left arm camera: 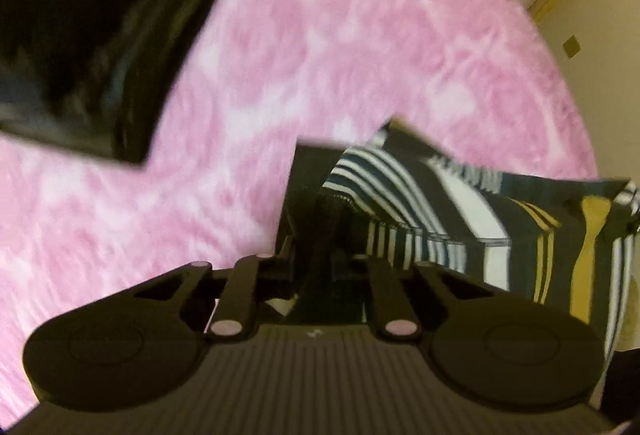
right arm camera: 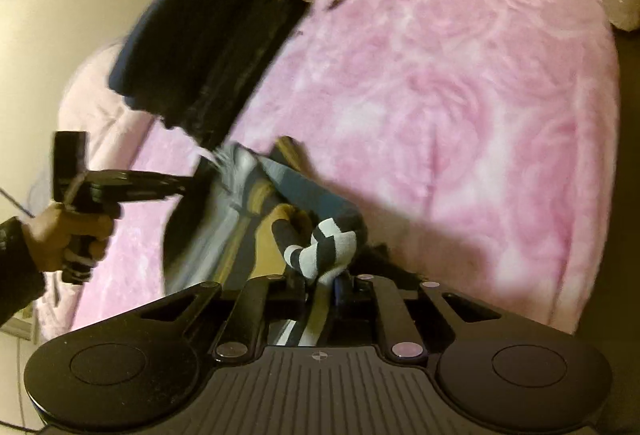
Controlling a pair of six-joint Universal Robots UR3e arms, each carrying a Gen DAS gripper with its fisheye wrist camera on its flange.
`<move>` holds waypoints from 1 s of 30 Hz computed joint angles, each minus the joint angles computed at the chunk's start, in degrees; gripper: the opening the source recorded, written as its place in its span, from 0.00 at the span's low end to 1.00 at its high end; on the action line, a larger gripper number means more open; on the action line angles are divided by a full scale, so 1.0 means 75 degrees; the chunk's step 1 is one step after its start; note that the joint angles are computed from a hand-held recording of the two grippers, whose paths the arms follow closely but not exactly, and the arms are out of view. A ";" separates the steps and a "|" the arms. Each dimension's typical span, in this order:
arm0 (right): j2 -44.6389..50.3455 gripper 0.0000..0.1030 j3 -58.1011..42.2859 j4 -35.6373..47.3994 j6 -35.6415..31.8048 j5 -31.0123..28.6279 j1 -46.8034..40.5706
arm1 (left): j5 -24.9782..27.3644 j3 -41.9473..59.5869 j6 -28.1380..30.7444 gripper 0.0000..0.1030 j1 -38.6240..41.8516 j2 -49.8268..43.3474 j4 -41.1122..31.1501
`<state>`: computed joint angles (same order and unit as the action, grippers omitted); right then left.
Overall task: Fold clothes
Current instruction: 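Lift the held edge with both grippers and fold it over the sweater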
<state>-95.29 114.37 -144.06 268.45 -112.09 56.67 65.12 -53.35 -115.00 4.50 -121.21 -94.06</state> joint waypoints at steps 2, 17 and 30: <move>0.0053 0.11 0.0620 -0.0644 0.0386 0.0282 -0.0066 | 0.0082 -0.0452 -0.0216 0.11 -0.0088 0.0058 0.0519; 0.0829 0.36 -0.2458 0.2533 -0.0927 -0.1156 0.0725 | -0.0199 -0.1220 -0.0291 0.23 0.0367 0.1470 0.0070; -0.0106 0.36 -0.0395 0.1008 -0.2845 0.1429 -0.1081 | 0.0194 -0.2552 -0.0668 0.23 -0.0471 0.1240 0.0946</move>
<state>-96.09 111.41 -136.50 247.11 -101.37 48.56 66.57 -72.49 -120.01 0.97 -111.91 -86.97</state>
